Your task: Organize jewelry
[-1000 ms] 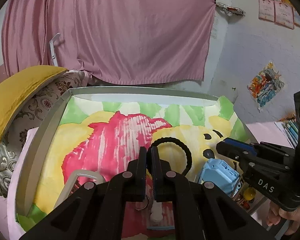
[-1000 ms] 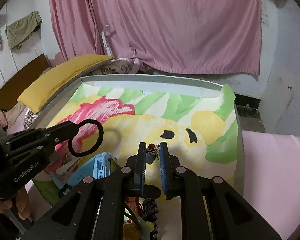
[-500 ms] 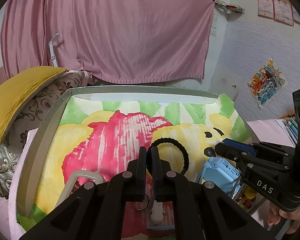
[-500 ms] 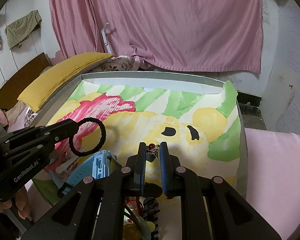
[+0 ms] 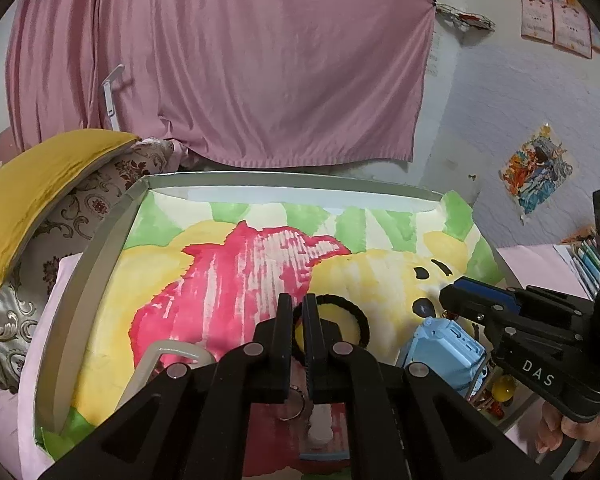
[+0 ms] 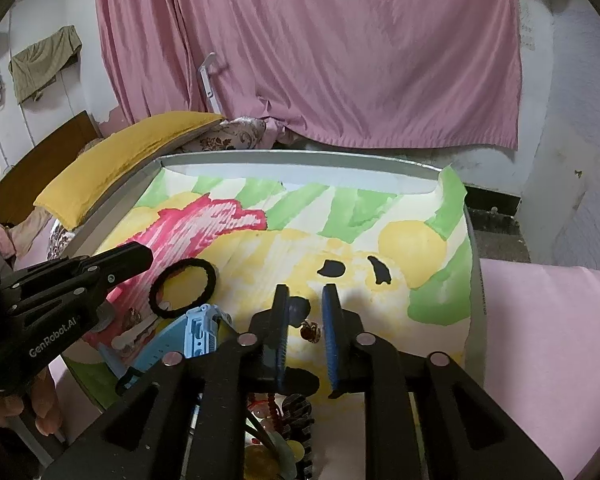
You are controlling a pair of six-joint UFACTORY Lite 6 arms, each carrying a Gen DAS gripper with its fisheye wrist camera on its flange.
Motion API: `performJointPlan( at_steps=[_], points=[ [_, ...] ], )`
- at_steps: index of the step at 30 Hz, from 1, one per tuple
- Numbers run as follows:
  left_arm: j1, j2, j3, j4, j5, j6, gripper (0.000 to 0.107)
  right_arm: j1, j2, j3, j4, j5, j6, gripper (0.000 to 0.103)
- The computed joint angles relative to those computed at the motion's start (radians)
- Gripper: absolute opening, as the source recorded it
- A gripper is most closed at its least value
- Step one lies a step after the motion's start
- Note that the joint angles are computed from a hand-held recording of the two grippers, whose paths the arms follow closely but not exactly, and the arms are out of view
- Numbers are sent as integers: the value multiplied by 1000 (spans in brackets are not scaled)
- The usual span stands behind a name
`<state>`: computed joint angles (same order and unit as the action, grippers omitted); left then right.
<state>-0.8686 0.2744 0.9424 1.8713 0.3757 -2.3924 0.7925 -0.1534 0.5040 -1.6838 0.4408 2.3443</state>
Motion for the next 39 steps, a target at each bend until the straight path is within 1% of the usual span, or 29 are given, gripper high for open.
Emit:
performJointPlan(
  at_steps=[2,6,8,16,18,20,22,24,25,26,27,28,30,31,33,35,36,39],
  points=[
    [-1,-7,-7,0,8,-4,5,13,-14,-5,11,23,-7,30],
    [-11,-27,-23,6,42,-18,5,36,-44,-18,24,71,-18,31],
    [-16,-41,-37,18,63,-36,8,53,-57,-22,47,107,-35,32],
    [-15,-79,-76,33,106,-70,13,93,-117,-49,50,197,-36,48],
    [-18,-92,-89,35,121,-79,21,105,-126,-55,51,216,-33,54],
    [-21,-108,-107,49,137,-102,27,122,-135,-58,62,246,-40,56],
    [-24,-123,-123,55,153,-116,31,136,-149,-65,67,268,-40,62],
    [-28,-135,-136,51,168,-118,37,150,-174,-82,63,286,-29,75],
    [-28,-141,-141,50,173,-120,39,161,-188,-90,62,297,-26,77],
    [-30,-153,-153,49,184,-127,45,170,-193,-93,68,308,-30,81],
    [-32,-161,-163,49,194,-135,54,183,-197,-95,72,324,-33,83],
    [-36,-176,-179,53,208,-148,57,197,-202,-97,77,337,-38,83],
    [-46,-211,-215,63,233,-171,69,222,-214,-104,85,359,-39,92],
    [-54,-230,-234,63,250,-177,72,238,-222,-108,90,371,-40,94],
    [-73,-265,-275,66,285,-201,86,270,-232,-112,105,401,-46,95],
    [-92,-300,-314,66,317,-221,92,314,-242,-115,131,445,-51,98],
    [-102,-311,-327,59,330,-222,95,327,-245,-116,135,458,-48,102],
    [-130,-351,-369,43,361,-229,100,385,-284,-133,170,505,-56,101]
  ],
)
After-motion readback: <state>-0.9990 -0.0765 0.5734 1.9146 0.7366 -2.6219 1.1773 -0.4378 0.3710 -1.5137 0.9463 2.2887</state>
